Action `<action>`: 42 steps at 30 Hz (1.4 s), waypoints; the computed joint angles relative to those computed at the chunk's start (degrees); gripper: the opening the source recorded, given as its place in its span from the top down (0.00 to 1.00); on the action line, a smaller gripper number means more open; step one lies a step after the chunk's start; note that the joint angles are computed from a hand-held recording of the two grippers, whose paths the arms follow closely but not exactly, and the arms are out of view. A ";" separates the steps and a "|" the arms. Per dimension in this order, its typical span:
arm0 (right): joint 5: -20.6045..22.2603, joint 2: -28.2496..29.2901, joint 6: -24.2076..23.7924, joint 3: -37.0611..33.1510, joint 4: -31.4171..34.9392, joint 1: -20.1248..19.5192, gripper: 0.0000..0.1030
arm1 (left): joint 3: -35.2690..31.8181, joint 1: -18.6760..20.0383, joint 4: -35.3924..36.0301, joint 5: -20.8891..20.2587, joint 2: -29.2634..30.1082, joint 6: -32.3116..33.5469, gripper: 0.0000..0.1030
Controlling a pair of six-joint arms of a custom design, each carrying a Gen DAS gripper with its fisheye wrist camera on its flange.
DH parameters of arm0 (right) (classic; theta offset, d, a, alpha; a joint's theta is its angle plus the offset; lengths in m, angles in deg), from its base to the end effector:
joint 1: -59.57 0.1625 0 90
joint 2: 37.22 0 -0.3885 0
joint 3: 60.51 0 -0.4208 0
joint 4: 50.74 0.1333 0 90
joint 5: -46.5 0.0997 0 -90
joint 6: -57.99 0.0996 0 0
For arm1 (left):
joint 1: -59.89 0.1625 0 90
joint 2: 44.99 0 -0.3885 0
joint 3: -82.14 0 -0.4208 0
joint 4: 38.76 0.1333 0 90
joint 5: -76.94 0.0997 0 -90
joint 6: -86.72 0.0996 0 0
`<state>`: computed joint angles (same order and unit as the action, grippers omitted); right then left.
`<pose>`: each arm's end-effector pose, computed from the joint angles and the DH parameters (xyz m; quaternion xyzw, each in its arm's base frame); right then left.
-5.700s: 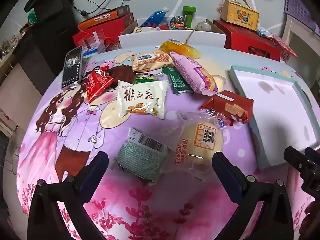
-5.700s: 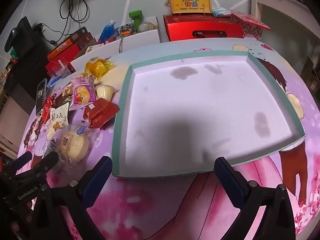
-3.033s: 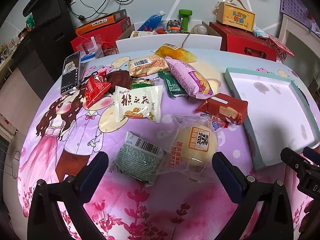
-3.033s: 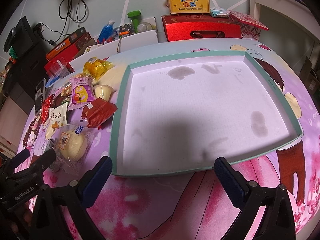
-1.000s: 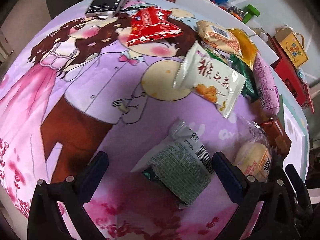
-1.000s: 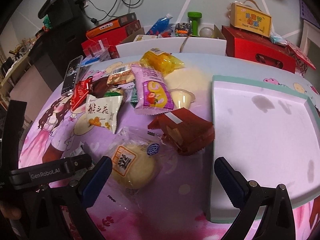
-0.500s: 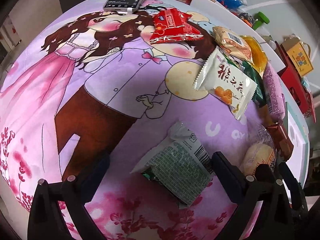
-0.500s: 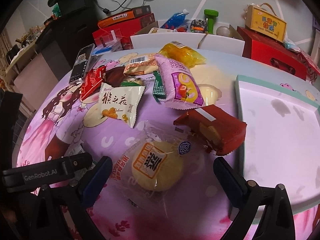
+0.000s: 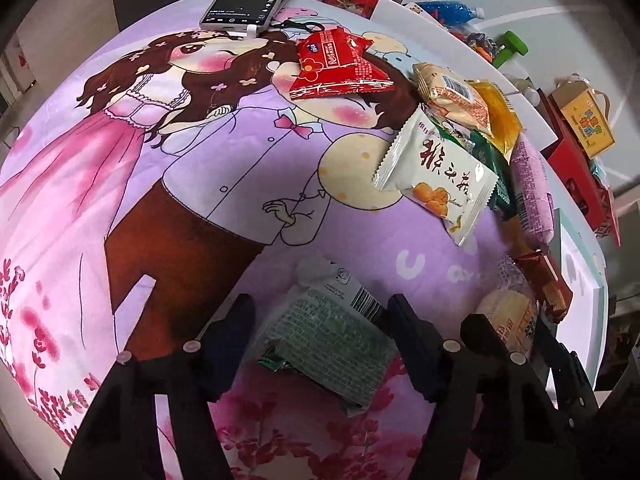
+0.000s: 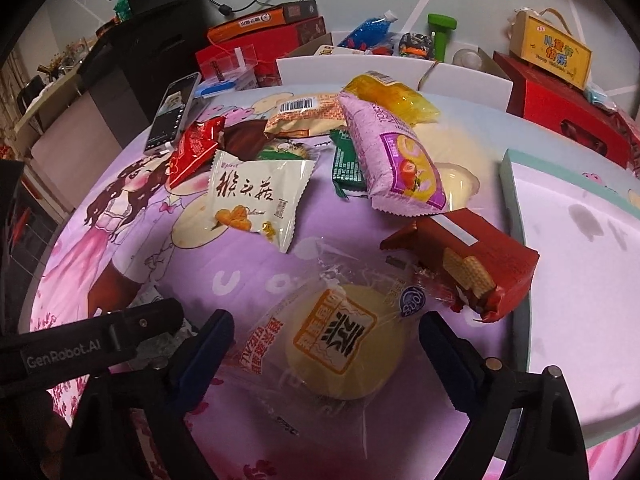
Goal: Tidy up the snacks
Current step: 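Move left tool to the green mesh-pattern snack while right tool approaches the wrapped round bun, then close left tool on the green snack while right tool grasps the clear-wrapped bun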
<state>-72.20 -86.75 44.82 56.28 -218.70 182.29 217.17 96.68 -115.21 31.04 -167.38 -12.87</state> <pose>0.3579 -0.3989 0.0026 0.3548 -0.8973 0.1309 0.2278 -0.0872 -0.3182 0.2903 -0.2773 0.8633 -0.3060 0.2901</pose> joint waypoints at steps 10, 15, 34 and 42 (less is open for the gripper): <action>0.43 -1.38 2.70 0.48 0.49 -1.07 0.38 | -0.06 -0.46 -0.93 0.68 1.39 0.05 0.39; 1.83 -2.32 3.55 0.92 0.68 -1.60 0.42 | -0.53 -0.88 0.69 1.11 1.27 -0.97 0.41; 4.28 -4.29 2.20 1.91 -0.14 -0.49 0.43 | -1.33 -3.11 5.21 3.10 -0.16 -4.87 0.56; 3.69 -4.99 3.05 2.22 1.08 -0.71 0.43 | -0.99 -1.98 3.36 1.92 0.15 -1.24 0.45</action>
